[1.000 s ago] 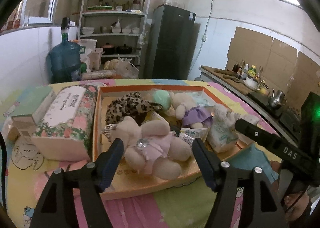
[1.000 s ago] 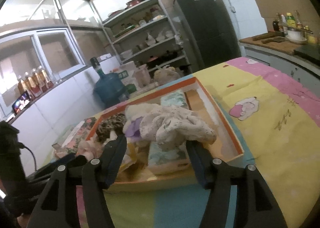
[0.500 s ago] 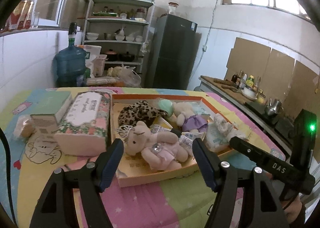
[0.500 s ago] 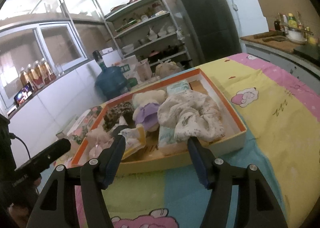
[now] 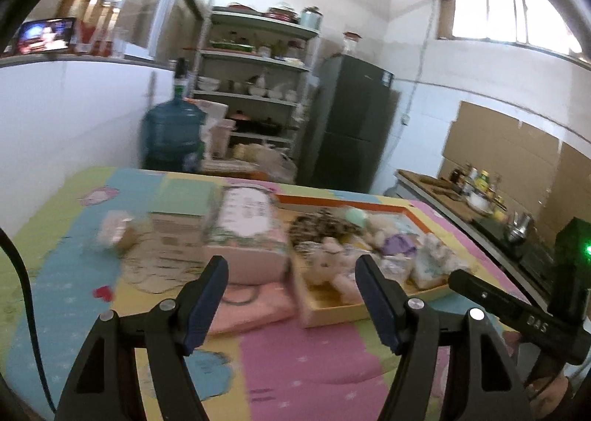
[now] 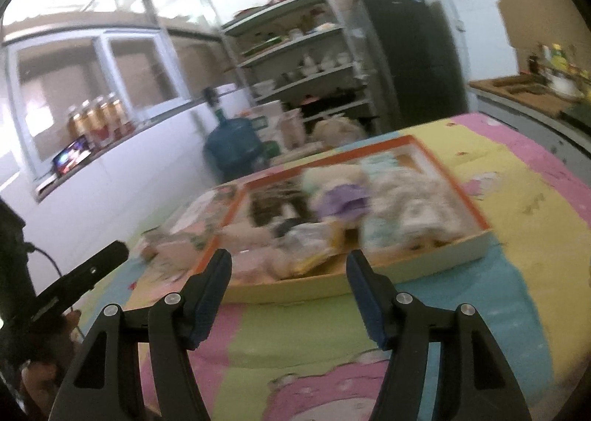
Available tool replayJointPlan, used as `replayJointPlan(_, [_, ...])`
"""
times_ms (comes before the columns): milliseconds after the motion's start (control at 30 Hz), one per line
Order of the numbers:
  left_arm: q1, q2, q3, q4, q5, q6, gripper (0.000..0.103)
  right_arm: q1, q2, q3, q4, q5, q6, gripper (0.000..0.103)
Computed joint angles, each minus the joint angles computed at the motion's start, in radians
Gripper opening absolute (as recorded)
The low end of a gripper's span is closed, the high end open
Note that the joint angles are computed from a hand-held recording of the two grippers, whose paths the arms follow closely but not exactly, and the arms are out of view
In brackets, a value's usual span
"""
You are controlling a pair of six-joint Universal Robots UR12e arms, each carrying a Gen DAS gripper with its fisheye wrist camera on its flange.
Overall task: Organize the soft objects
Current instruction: 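Move both open tools away from the tray toward the clear bag and pink pack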
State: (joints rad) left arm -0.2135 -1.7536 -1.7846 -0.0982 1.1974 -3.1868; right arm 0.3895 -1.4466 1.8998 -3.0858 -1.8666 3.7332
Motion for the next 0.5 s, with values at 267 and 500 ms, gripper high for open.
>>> replayJointPlan(267, [0.068,0.046,-0.064,0.056,0.036,-0.05,0.071,0.034,0.065,-0.079,0.006,0.135,-0.073,0.066])
replayJointPlan(500, [0.115,0.065,-0.103,0.089,0.038,-0.08,0.071,0.06,0.124,-0.153,0.057,0.241,-0.096,0.066])
